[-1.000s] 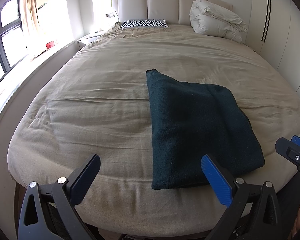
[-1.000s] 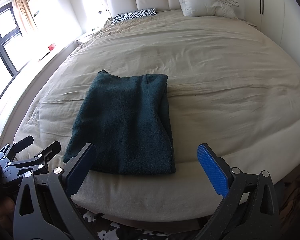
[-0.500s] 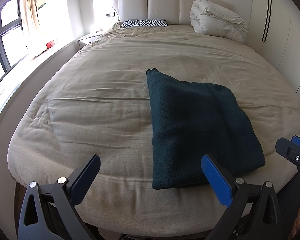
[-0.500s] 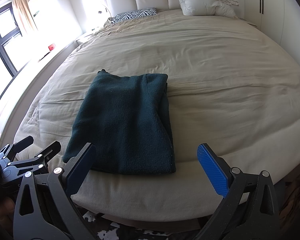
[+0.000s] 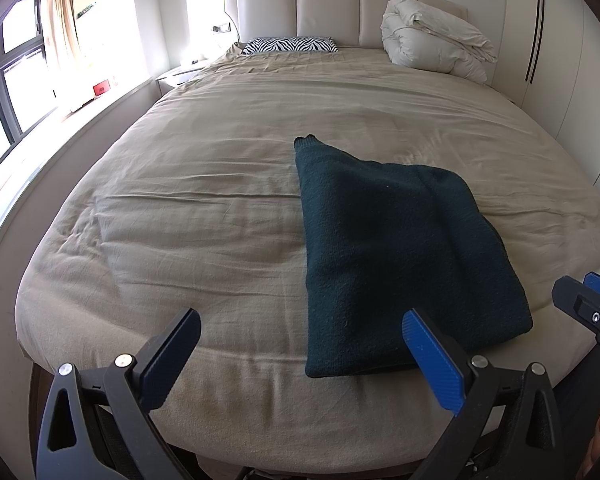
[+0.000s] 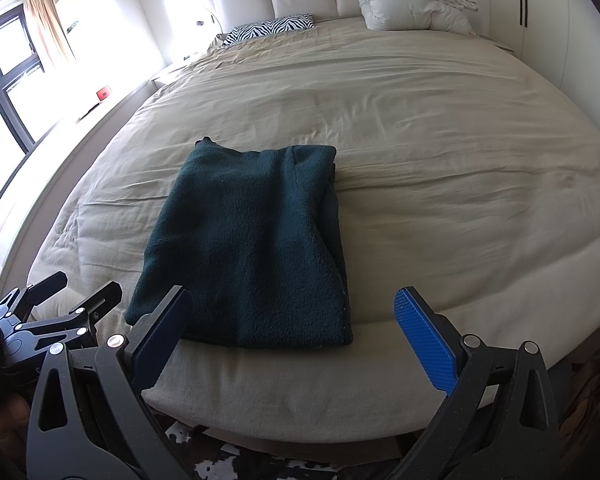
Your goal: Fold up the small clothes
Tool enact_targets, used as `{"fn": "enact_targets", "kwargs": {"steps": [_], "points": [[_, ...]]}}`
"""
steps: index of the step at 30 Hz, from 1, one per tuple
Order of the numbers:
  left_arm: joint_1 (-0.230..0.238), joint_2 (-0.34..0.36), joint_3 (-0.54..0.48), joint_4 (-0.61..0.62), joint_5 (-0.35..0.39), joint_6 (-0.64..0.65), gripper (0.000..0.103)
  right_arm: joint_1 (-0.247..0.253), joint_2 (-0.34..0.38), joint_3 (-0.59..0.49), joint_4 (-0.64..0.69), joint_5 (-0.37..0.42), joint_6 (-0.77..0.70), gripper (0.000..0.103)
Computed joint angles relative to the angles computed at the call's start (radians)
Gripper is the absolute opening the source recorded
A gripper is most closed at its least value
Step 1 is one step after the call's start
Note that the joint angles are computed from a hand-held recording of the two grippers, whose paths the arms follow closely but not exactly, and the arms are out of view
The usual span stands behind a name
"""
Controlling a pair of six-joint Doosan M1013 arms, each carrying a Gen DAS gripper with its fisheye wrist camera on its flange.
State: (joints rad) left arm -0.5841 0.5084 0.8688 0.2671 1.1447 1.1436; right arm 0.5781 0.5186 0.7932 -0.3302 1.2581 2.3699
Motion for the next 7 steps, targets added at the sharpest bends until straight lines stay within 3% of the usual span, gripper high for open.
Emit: {"fn": "enact_targets", "kwargs": {"steps": [7], "points": [[0.003,-0.001,0.006,0.011,0.002,-0.005,0.103,0.002,-0.003,0.008,0.001,-0.003,0.005,0.103]]}}
